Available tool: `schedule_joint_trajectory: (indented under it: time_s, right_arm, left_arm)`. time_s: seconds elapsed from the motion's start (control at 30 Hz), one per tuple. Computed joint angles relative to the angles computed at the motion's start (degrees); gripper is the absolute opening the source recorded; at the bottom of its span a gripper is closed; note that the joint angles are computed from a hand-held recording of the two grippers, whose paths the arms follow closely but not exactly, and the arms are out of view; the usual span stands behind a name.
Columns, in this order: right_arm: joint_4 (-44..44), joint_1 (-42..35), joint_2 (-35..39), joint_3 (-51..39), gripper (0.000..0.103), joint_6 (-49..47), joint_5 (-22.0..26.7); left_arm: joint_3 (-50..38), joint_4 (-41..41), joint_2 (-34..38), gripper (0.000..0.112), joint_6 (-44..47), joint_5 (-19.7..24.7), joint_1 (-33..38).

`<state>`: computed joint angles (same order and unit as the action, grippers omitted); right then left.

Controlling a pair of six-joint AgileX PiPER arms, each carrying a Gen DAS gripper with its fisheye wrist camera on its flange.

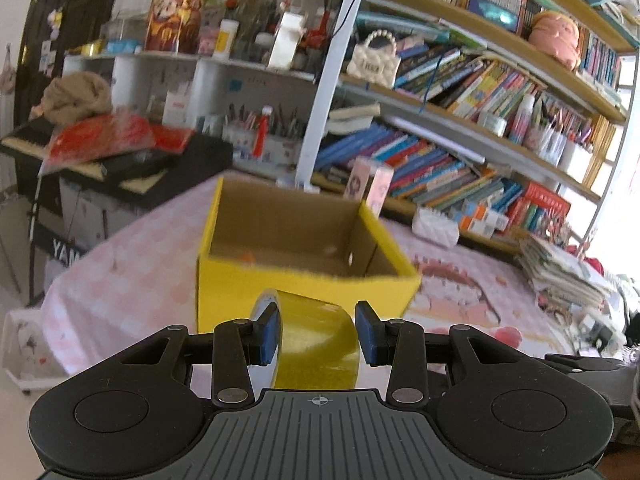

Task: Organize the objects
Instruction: 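Carry the tape roll with the left tool while the right tool carries the plush pig over the yellow box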

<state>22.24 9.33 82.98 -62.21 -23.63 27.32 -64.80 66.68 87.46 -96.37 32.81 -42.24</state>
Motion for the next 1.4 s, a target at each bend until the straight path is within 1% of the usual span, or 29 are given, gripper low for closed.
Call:
schedule_joint_trajectory:
  time_s: [0.1,0.27,0.4,0.47,0.57,0.67,0.8,0.97,1.13,1.17,1.27,1.37,1.4]
  right_arm:
    - [2.4,-0.3,1.7,-3.8,0.063,-2.1,-0.4]
    - [8.1,-1.0,7.5,-13.4,0.063,-8.0,-0.4]
    - [10.8,-1.4,13.4,-21.4,0.064,-11.4,0.2]
    - [11.0,-1.6,17.1,-26.4,0.064,-12.2,1.4]
    - [11.1,-1.8,22.3,-33.1,0.064,-13.1,3.8]
    - [10.9,-1.9,27.1,-39.4,0.064,-14.1,6.0]
    - [10.0,-2.0,32.7,-46.7,0.064,-15.0,8.4]
    - [7.5,-2.1,39.8,-56.5,0.064,-15.0,13.8]
    - [5.9,-1.8,44.5,-61.5,0.064,-18.8,15.7]
    - [5.6,-1.7,45.0,-61.8,0.064,-20.3,15.8]
    - [5.6,-1.4,46.2,-62.2,0.064,-25.3,16.0]
    - [3.9,-1.1,48.7,-65.9,0.065,-26.6,19.6]
    - [4.4,-1.1,48.8,-65.7,0.065,-27.9,19.6]
  left_arm:
    - [-3.7,1.4,2.2,0.038,0.6,-0.6,2.1]
    - [-10.1,2.3,6.4,0.038,2.1,-1.1,5.2]
    - [-16.1,-0.2,11.2,0.038,5.8,-0.6,7.2]
    - [-18.9,-1.7,13.7,0.038,7.4,-0.3,8.0]
    - [-22.4,-0.7,17.1,0.038,7.6,0.5,8.4]
    - [-27.8,-4.5,21.1,0.037,12.5,2.0,9.3]
    - [-33.5,-12.0,25.6,0.037,19.1,3.4,10.9]
    - [-39.2,-18.5,30.5,0.037,25.9,6.4,11.9]
    - [-42.6,-20.2,33.6,0.037,29.3,8.9,12.1]
    - [-42.9,-20.7,33.9,0.036,29.9,8.7,12.2]
    - [-43.7,-21.8,34.6,0.037,30.8,8.0,12.5]
    - [-45.1,-23.9,35.5,0.037,33.0,7.9,12.5]
    - [-45.6,-24.3,35.9,0.037,33.5,8.0,12.4]
